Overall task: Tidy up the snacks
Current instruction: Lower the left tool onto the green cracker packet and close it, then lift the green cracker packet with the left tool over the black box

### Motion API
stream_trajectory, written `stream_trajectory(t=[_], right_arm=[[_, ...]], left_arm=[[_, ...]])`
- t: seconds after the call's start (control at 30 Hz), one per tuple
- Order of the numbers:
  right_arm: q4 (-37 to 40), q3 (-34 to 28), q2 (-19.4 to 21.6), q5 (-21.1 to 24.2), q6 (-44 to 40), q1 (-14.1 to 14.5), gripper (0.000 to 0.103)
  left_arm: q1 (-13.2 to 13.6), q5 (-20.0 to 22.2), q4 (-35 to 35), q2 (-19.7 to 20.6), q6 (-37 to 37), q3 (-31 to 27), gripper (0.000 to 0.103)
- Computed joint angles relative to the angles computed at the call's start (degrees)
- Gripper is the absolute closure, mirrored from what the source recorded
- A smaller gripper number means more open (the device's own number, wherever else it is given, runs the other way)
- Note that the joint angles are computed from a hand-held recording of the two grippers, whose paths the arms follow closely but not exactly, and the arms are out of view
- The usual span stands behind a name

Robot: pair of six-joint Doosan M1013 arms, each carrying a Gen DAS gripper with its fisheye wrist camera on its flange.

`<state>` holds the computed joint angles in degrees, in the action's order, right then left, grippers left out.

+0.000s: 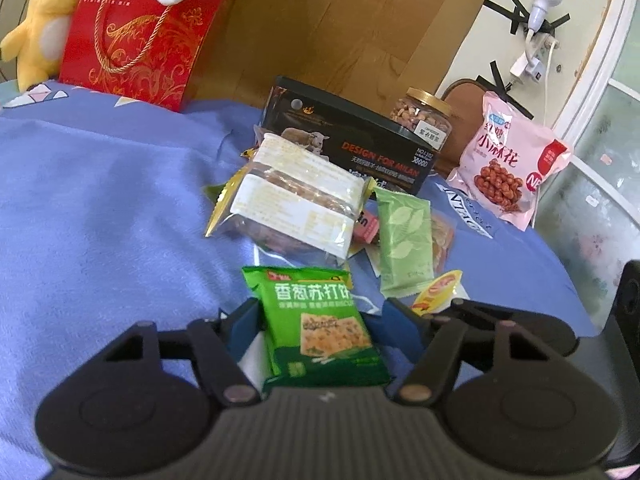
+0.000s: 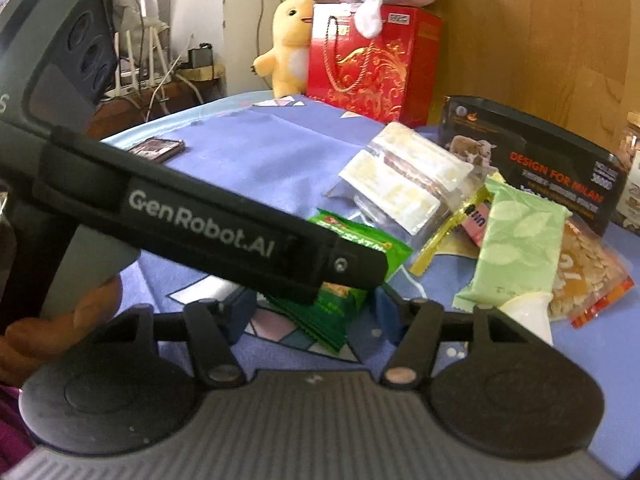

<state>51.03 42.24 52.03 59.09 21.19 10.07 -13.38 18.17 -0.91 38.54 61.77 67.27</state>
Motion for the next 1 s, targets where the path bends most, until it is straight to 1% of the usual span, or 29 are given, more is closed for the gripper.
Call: stream_trajectory(t=[0.07,0.1,0.2,0.27,0.33,0.43,0.57,0.73,1.0], right_arm=[[0.44,0.75,-0.35,-0.71,0.04,-0.05,0.04],[1.0,1.29,-0.6,-1.1,-0.19,-0.13,0.04],[3.77,3.51,-1.67,-2.89,-2.35,-0.46,0.041],[6.08,5.43,-2.61,-4.9,-5.02,-0.62,0.041],[8.17,6.78,-3.26,-6.7,-7.01,-0.77,0.041],[10.33,8.07,-3.85,-8.71,-8.33,-0.96,0.042],[12.34,9.14,-4.31,-10.64,-9.41,-1.19,0.042],[13.75,9.99,-4.61,-11.67,-9.8,-1.44,0.042],[13.19,9.75,-4.43,-11.2,-8.98,-1.53,0.042]], left_arm=[[0.29,-1.26,-4.85,-0.35,3.7,0.65,0.038],[0.33,-1.67,-5.71,-0.47,4.42,0.83,0.04],[0.1,-2.44,-4.68,-0.8,4.14,1.07,0.04],[-0.15,-2.77,-3.26,-0.85,3.24,0.92,0.04],[-0.3,-3.0,-3.25,-0.81,3.57,0.61,0.04],[-0.41,-2.99,-4.96,-0.5,5.6,-0.22,0.04],[-0.81,-2.74,-3.84,-0.06,5.8,-1.36,0.04],[-1.04,-2.02,-4.36,0.44,6.92,-2.31,0.04],[-1.04,-1.0,-4.05,0.85,6.33,-3.01,0.04]])
